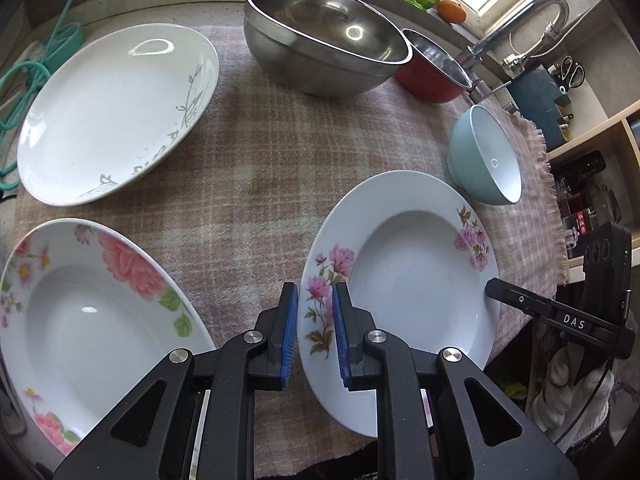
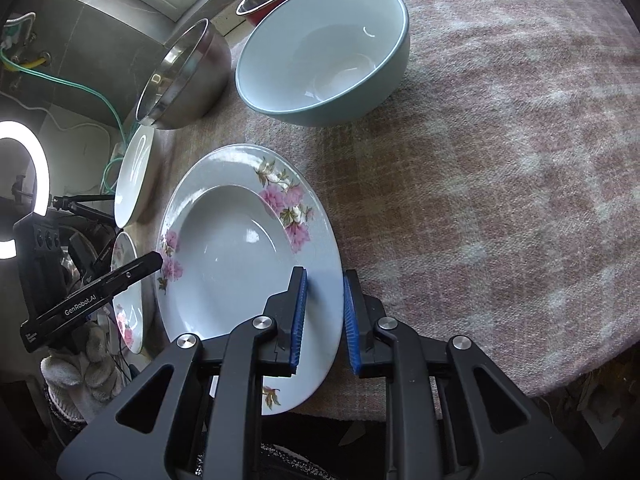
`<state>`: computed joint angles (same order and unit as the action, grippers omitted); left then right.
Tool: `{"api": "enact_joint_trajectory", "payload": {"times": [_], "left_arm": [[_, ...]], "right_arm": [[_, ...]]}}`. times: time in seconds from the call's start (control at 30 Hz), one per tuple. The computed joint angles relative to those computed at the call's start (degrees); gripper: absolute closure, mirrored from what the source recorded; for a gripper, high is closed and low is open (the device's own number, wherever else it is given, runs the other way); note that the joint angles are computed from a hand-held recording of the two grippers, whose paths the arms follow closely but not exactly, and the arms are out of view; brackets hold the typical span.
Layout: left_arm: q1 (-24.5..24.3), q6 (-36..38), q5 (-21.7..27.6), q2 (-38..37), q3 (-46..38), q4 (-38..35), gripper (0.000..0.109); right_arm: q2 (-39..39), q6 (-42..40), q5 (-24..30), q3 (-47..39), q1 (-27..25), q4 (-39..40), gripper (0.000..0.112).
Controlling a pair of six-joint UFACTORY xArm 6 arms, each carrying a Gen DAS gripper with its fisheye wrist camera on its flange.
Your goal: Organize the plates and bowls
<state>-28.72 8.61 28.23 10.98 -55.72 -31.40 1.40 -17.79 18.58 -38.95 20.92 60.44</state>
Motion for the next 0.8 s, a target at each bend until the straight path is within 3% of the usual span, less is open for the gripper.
{"api": "enact_joint_trajectory", "payload": {"times": [0.4, 0.57, 0.67, 0.73, 0.8], "left_arm": [[-0.6, -0.8, -1.6, -0.2, 0.8, 1.2, 0.093], [-0.6, -0.4, -2.1, -0.7, 1.3, 0.7, 0.093], [-0.5, -0.8, -3.0, -1.8, 2.3, 1.1, 0.093], [-0.3, -2.0, -4.1, -2.9, 3.2, 2.5, 0.092], [0.0, -2.6, -5.0, -4.4, 4.4, 2.8, 0.092]], "right_arm": [[-0.2, 1.5, -0.7, 0.4, 0.3, -2.2, 0.093], [-1.3, 7.1, -2.6, 1.6, 0.7, -9.0, 0.092], [-2.9, 13.2, -4.7, 3.0, 0.8, -16.6, 0.076], [-4.3, 15.5, -6.1, 3.8, 0.9, -19.8, 0.059], [-5.4, 17.4, -7.2, 4.4, 1.1, -22.9, 0.057]]}}
